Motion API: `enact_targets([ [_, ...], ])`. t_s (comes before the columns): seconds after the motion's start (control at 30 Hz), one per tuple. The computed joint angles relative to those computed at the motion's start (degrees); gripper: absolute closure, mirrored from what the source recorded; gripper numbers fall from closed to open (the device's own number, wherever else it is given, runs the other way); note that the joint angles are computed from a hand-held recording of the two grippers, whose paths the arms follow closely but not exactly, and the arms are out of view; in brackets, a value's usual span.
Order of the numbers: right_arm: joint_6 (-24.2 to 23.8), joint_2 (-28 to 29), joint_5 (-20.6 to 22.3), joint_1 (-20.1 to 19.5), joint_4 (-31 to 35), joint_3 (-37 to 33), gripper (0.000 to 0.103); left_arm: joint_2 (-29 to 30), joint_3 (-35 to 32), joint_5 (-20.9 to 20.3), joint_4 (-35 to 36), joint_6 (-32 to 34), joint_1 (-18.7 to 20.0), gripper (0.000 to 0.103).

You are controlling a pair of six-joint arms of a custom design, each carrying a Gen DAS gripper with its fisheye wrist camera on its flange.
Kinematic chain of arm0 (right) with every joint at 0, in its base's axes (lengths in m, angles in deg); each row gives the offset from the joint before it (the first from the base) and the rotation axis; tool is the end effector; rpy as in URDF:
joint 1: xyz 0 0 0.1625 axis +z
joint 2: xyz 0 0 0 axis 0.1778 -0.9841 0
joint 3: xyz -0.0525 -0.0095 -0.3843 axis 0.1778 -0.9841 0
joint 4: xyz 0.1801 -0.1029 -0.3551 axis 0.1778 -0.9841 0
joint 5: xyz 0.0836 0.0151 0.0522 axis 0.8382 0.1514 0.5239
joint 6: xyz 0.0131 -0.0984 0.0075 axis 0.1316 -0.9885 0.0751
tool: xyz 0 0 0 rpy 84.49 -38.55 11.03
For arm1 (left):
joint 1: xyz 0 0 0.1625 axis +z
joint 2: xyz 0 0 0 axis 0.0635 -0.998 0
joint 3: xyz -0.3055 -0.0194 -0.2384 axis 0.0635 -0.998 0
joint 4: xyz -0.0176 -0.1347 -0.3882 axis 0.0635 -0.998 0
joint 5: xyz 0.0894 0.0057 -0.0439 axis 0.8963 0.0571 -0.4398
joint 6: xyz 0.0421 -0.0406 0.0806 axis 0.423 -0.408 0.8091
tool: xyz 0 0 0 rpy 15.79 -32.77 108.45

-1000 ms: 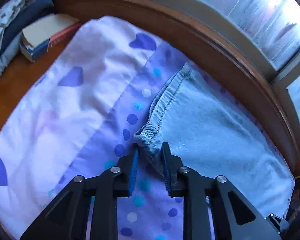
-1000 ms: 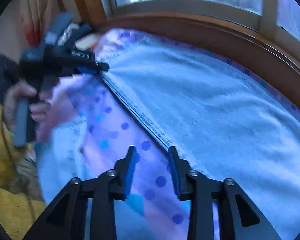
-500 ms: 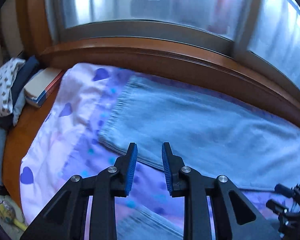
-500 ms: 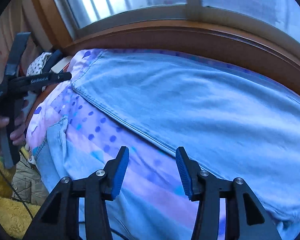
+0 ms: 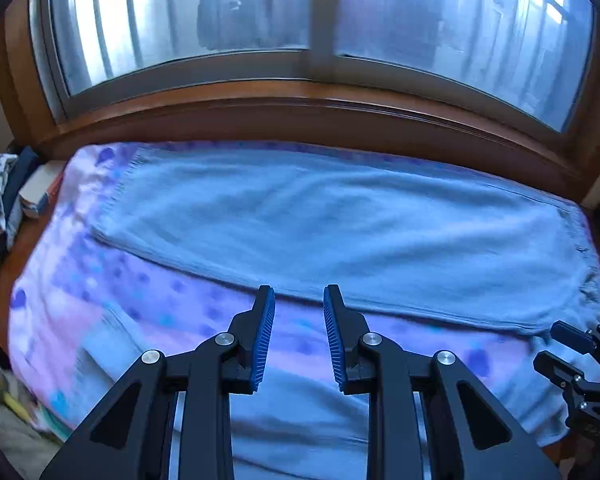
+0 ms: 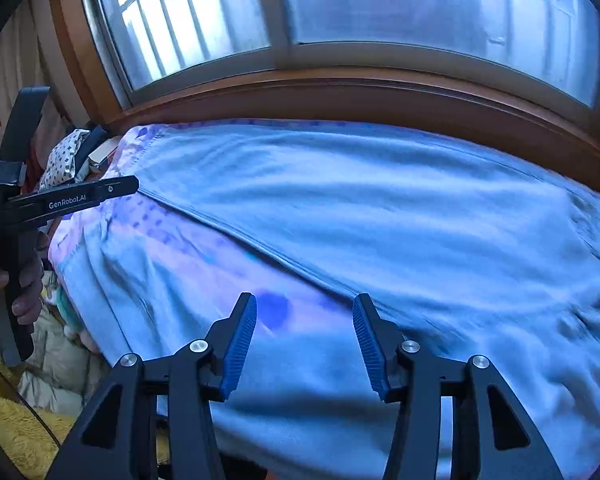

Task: Fold clothes

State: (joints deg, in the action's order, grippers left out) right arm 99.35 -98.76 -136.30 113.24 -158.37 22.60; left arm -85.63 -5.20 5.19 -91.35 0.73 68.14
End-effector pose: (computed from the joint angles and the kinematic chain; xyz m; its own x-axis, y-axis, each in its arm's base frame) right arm 0.4846 -0.6320 0.0162 -0.8038 0.1291 0.5808 -0.2939 0.7625 -0.5763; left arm -0.0678 -0.7958 0.4533 -0.6772 0.4035 -0.6153 0.6412 0.7338 -0.2245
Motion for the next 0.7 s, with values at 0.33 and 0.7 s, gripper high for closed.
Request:
enact_targets([
  [0.33, 6.1, -17.9, -2.0, 1.3, -8.6, 29.3, 0.051, -15.8, 29.7, 1.4, -6.7, -7.3, -6.7, 0.078],
  [0.7, 22.6, -25.3, -9.5, 3.8, -4.0, 40.6, 0.051, -20.5, 38.2, -4.1, -5.2, -3.9, -9.3, 0.078],
])
